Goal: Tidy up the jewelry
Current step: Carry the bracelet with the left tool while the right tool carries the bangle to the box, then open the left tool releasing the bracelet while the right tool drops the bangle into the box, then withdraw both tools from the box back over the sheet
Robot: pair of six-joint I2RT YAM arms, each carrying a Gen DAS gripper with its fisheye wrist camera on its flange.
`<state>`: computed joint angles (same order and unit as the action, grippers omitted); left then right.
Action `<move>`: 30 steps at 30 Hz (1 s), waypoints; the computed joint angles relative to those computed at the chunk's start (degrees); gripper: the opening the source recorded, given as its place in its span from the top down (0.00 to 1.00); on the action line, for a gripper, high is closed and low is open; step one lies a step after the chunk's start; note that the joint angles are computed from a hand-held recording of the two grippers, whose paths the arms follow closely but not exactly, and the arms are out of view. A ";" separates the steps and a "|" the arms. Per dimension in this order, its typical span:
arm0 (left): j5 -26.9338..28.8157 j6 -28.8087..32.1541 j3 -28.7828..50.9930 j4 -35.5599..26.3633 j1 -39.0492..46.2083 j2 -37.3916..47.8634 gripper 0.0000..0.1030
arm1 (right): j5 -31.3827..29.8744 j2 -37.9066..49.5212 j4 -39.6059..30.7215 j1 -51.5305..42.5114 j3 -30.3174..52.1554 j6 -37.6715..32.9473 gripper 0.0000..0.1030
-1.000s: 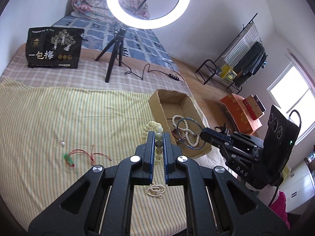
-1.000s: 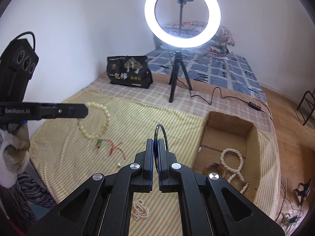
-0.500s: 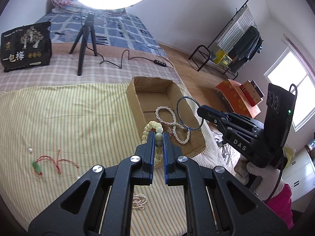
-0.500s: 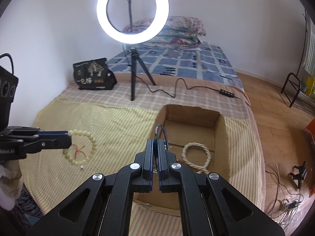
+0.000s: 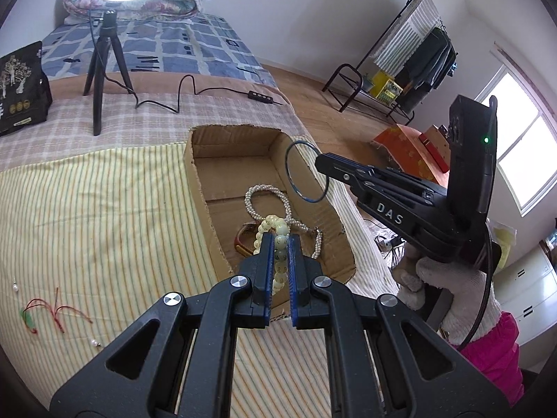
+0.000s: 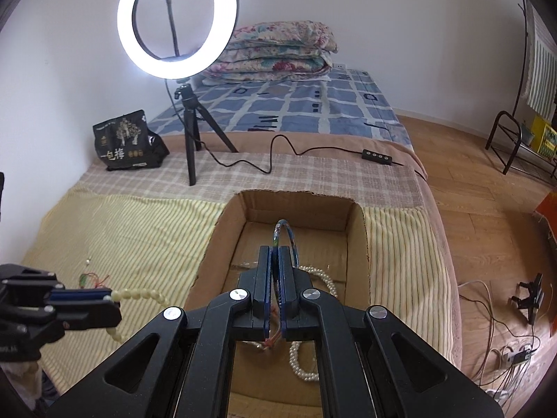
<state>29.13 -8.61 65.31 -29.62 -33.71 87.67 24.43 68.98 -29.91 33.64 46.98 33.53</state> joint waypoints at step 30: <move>-4.89 1.70 -0.90 1.24 -5.81 2.71 0.95 | -3.40 0.94 6.35 -6.47 -5.29 -1.42 0.68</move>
